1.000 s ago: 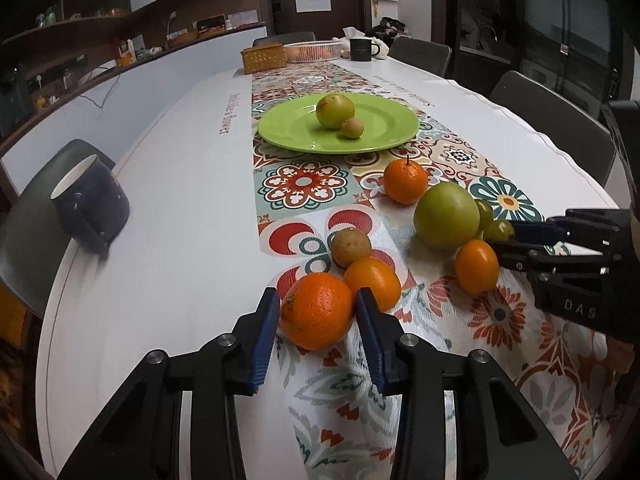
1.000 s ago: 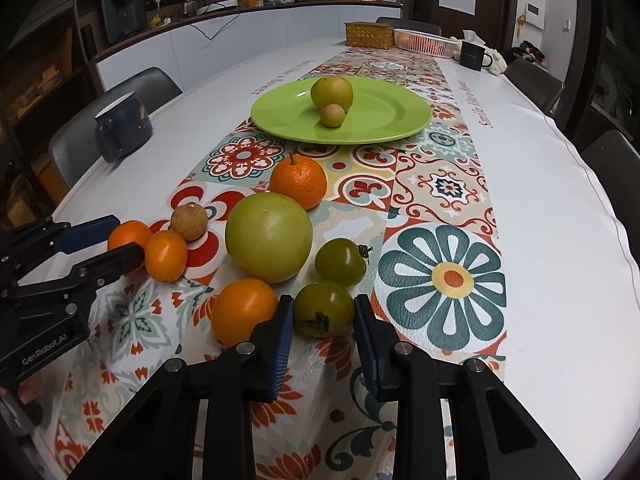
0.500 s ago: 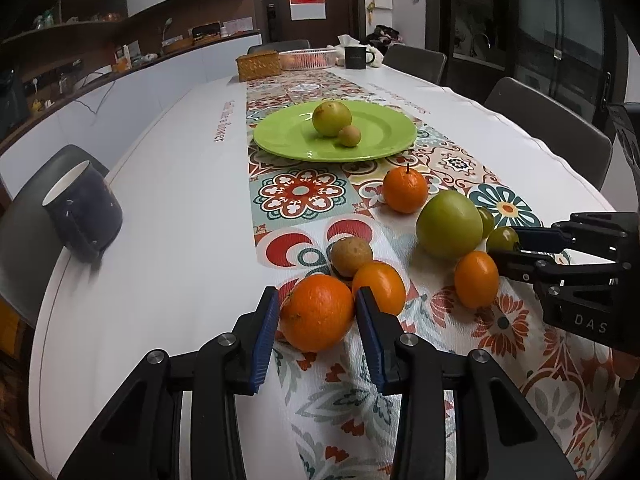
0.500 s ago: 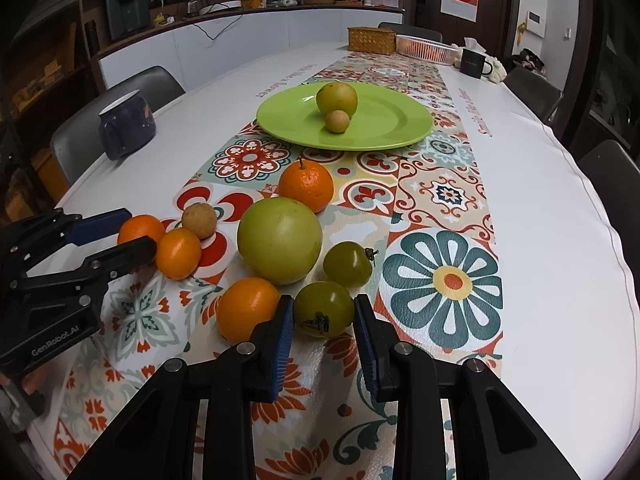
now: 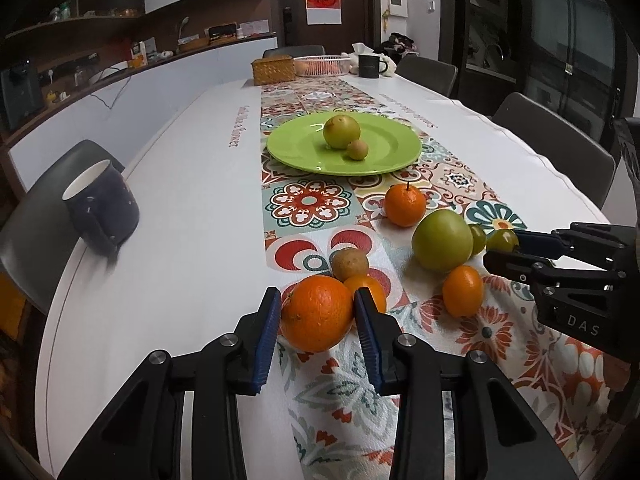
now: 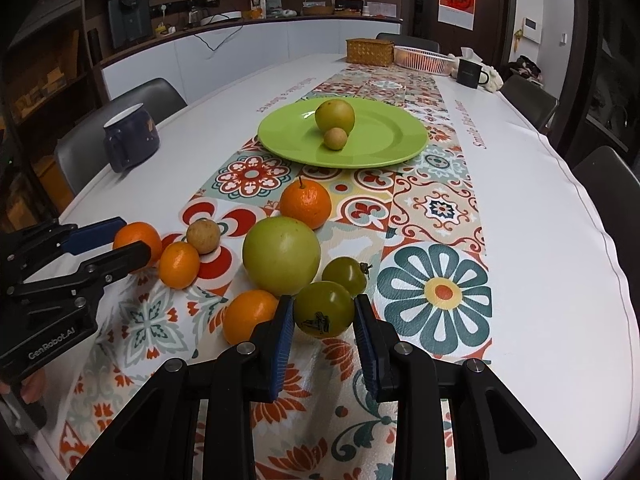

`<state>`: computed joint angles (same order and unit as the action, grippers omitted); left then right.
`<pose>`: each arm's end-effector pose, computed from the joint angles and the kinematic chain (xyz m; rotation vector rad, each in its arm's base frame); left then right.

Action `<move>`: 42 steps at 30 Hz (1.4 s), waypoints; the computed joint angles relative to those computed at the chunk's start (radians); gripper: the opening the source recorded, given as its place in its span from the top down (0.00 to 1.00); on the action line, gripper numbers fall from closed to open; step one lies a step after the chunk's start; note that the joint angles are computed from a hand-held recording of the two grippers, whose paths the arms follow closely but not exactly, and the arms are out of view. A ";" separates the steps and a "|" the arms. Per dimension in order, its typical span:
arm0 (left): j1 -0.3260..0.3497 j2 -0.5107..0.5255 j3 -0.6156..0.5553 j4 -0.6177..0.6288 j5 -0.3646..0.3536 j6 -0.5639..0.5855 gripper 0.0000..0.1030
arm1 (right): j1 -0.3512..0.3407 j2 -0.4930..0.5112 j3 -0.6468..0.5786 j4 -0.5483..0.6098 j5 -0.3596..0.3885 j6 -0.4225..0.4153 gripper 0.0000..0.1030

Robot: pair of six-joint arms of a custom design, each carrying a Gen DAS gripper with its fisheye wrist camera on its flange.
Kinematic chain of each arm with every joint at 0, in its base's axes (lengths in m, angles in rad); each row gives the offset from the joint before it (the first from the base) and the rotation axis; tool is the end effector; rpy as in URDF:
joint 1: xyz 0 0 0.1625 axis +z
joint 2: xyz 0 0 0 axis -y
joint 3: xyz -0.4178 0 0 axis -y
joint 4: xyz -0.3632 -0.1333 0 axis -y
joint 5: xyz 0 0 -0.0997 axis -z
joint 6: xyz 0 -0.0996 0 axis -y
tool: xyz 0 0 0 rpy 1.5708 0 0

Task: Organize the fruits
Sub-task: 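Carry orange and green tomato onto the green plate and open both tools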

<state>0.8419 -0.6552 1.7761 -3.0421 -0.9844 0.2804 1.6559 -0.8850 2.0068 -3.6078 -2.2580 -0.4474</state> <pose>-0.2666 -0.5815 0.0463 1.1265 2.3246 -0.6184 0.1161 -0.5361 0.1907 0.2016 -2.1890 0.9091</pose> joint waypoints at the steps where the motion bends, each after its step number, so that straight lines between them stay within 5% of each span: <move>1: -0.003 -0.004 0.004 0.000 -0.001 -0.006 0.64 | 0.002 -0.002 0.002 -0.004 0.002 -0.002 0.70; 21: -0.066 -0.024 -0.043 -0.064 -0.051 0.038 0.64 | 0.049 -0.070 -0.002 -0.072 0.067 -0.074 0.70; 42: -0.023 0.150 -0.418 0.132 -0.142 0.051 0.64 | 0.023 -0.036 -0.259 0.062 0.144 -0.183 0.70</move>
